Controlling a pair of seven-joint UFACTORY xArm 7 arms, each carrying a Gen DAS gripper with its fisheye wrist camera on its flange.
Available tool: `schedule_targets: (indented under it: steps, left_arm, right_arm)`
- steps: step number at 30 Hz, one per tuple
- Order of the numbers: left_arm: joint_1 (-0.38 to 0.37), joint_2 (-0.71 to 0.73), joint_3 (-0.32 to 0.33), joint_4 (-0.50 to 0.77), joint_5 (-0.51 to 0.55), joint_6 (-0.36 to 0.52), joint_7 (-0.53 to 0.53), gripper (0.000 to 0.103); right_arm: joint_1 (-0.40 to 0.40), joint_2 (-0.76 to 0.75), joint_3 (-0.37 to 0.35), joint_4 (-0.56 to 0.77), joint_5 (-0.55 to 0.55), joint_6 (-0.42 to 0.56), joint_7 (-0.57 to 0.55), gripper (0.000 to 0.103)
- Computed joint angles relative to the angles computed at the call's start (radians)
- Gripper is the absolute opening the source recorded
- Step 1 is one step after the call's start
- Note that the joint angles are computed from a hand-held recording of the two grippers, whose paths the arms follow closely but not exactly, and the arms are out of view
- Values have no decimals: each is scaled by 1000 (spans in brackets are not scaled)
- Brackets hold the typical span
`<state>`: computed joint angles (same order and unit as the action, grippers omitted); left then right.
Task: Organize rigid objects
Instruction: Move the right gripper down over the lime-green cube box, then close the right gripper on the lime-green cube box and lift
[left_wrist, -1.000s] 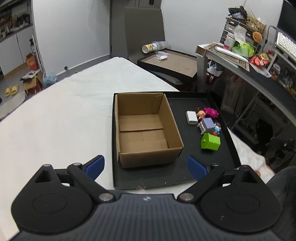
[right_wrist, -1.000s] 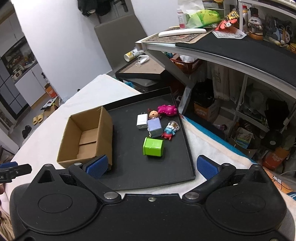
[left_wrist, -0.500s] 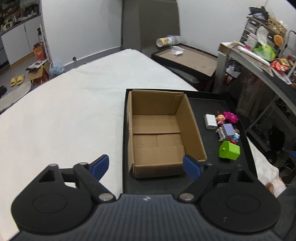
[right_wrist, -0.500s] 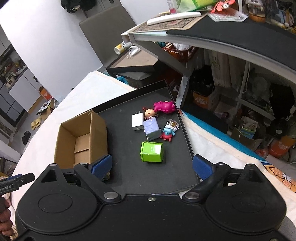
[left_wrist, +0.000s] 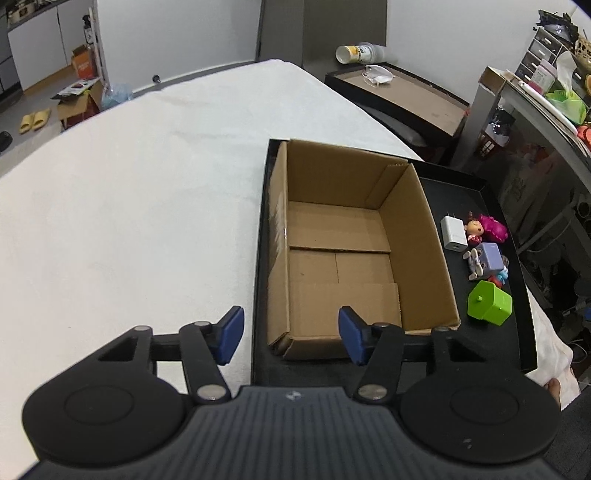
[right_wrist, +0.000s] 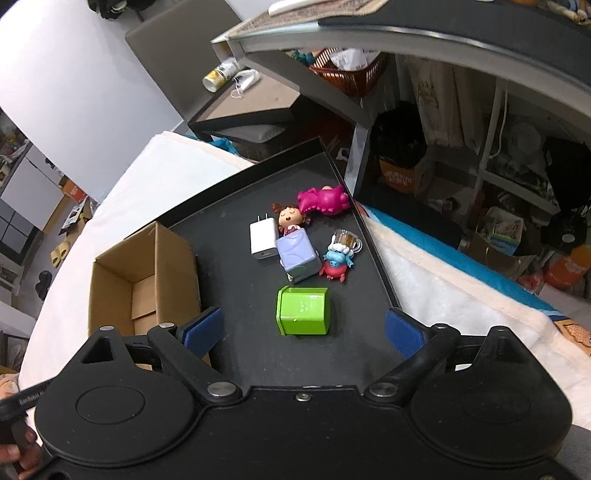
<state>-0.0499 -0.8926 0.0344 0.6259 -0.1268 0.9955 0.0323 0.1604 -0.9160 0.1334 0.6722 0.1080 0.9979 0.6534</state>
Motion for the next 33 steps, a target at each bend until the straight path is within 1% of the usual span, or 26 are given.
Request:
schedule_targets:
  steps: [2,5,8,12,14,16,17,18,20,23,26,27,29,30,31,33]
  left_arm:
    - [-7,8,12,-6,-13,-9,5,49]
    - [-8,23,22,-9,-29,-31,9,46]
    - [-14,49,32,-5,-50,-34,10,40]
    - [-9,57,16,-20,-47,-62,9,34]
    - [-11,66,25,-20,-54,-60,11,31]
    - [-10,75,32,-16,-61,-55,9,30]
    - [-11,81,33,-12,-63,-50,11,28]
    - [-11,87,32,-8,-64,-44,12,23]
    - [-3,96,22,-5,-54,-38,5,19]
    - [2,107,18,0,-49,-32,-3,17]
    - [1,127,27,10,-56,-17,-3,15]
    - [1,141,29,18,-57,-9,-2,14]
    - [7,173,26,37,-59,4,-13,12]
    - [12,184,24,43,-57,5,-20,12]
    - [13,190,23,46,-58,2,-23,12]
    - [9,187,18,43,-55,-6,-14,12]
  right_arm:
    - [2,22,-2,-4,9,-16,3,94]
    - [4,62,0,-4,14,-35,10,94]
    - [6,103,4,-4,16,-61,20,94]
    - [13,167,7,3,12,-80,26,94]
    - [20,197,7,2,7,-92,19,94]
    - [19,223,9,3,2,-89,26,93]
    - [19,233,8,0,2,-95,31,93]
    - [19,240,8,-4,1,-102,35,92]
    - [18,261,10,-5,-6,-108,42,92]
    - [23,277,10,-13,-12,-118,46,91]
    - [30,287,13,-22,-19,-123,48,91]
    - [31,292,15,-28,-23,-133,48,89]
    - [34,303,18,-35,-30,-140,51,75]
    - [40,312,13,-36,-24,-136,46,56]
    - [51,316,1,-40,-5,-140,38,50]
    - [46,307,9,-40,-10,-130,54,50]
